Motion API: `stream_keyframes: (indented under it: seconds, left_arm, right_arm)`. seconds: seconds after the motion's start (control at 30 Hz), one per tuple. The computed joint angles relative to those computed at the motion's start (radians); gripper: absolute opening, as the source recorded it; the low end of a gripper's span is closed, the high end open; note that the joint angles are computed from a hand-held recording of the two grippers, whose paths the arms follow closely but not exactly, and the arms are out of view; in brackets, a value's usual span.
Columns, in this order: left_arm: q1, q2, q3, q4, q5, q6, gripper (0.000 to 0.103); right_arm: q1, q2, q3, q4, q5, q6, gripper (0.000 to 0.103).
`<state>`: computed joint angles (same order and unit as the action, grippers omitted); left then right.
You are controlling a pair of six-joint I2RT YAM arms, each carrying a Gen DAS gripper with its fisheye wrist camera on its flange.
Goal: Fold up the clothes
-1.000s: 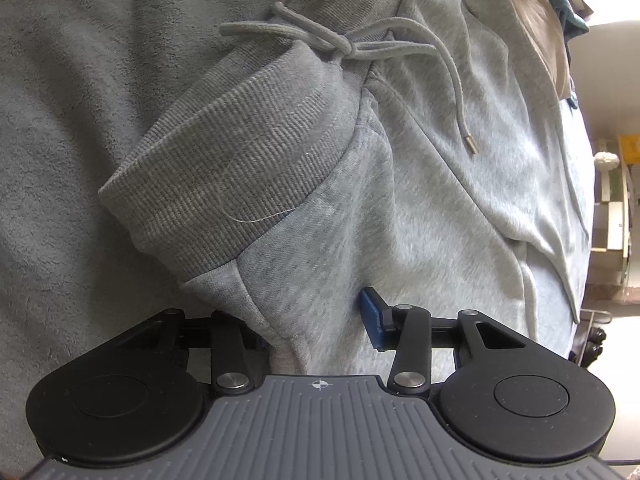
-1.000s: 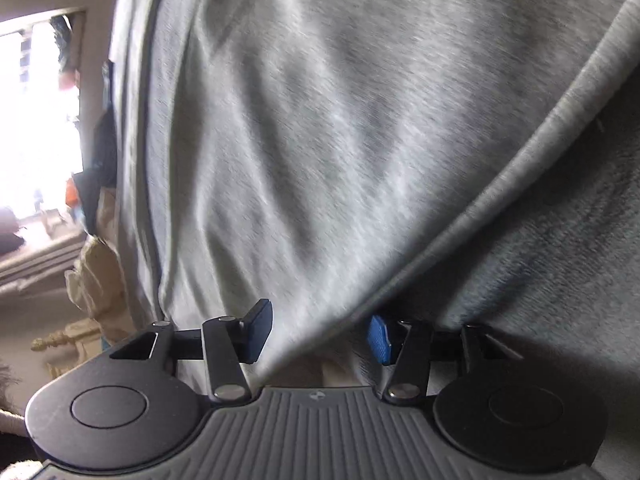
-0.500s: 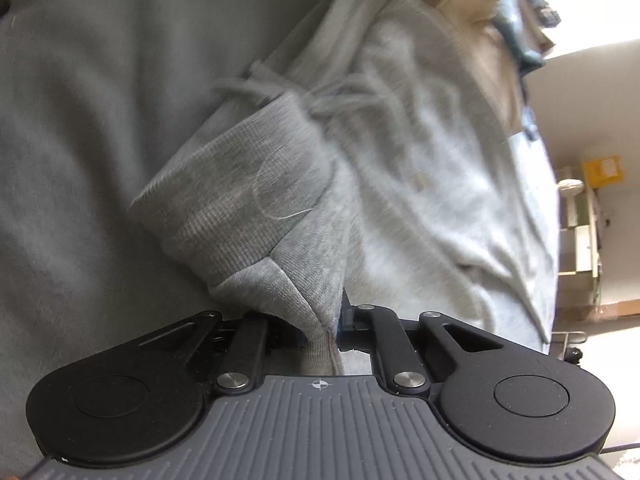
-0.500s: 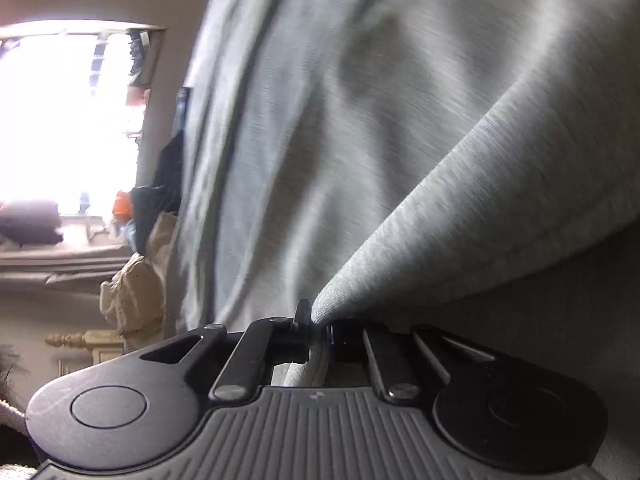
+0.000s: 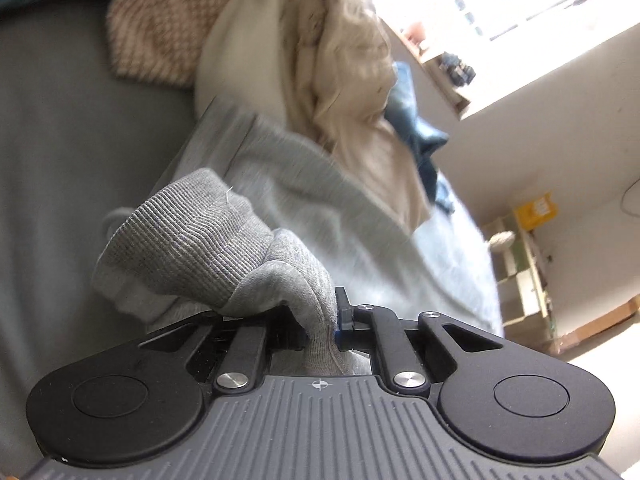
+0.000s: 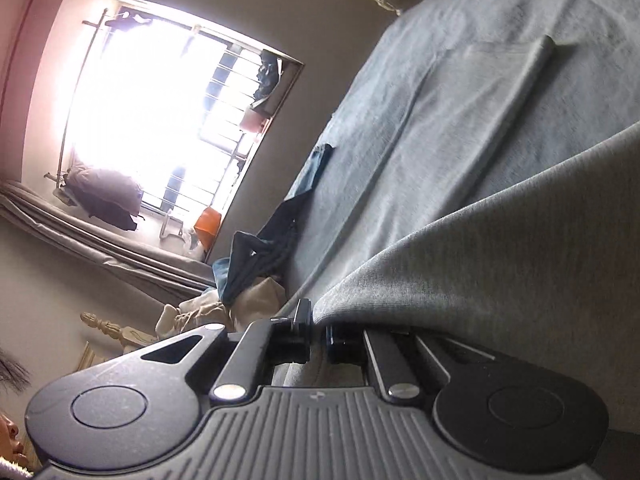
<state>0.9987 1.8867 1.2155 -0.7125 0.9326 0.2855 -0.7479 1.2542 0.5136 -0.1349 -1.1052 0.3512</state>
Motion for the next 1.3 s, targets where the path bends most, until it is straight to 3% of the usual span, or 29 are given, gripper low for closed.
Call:
stream_keyframes:
  seconds: [0.17, 0.37, 0.53, 0.67, 0.9, 1.1, 1.3]
  left_arm:
    - [-0.011, 0.004, 0.025, 0.063, 0.035, -0.060, 0.009]
    - [-0.042, 0.038, 0.061, 0.159, 0.054, -0.174, 0.009]
    - [-0.101, 0.091, 0.095, 0.241, 0.011, -0.234, 0.009]
    - [-0.143, 0.145, 0.130, 0.301, -0.022, -0.291, 0.009]
    - [-0.203, 0.247, 0.232, 0.323, -0.086, -0.303, 0.010]
    - [-0.215, 0.411, 0.441, 0.164, -0.042, -0.314, 0.027]
    - [-0.190, 0.491, 0.543, 0.104, 0.071, -0.444, 0.033]
  right_arm:
    - [0.092, 0.060, 0.034, 0.264, 0.053, 0.213, 0.007]
    - [0.232, 0.164, 0.145, 0.443, 0.165, 0.357, 0.007]
    - [0.341, 0.295, 0.301, 0.376, 0.317, 0.341, 0.007]
    - [0.383, 0.403, 0.369, 0.399, 0.384, 0.361, 0.007]
    - [0.433, 0.572, 0.513, 0.391, 0.468, 0.360, 0.007]
    - [0.471, 0.771, 0.672, 0.349, 0.541, 0.384, 0.007]
    - [0.490, 0.935, 0.777, 0.317, 0.569, 0.438, 0.008]
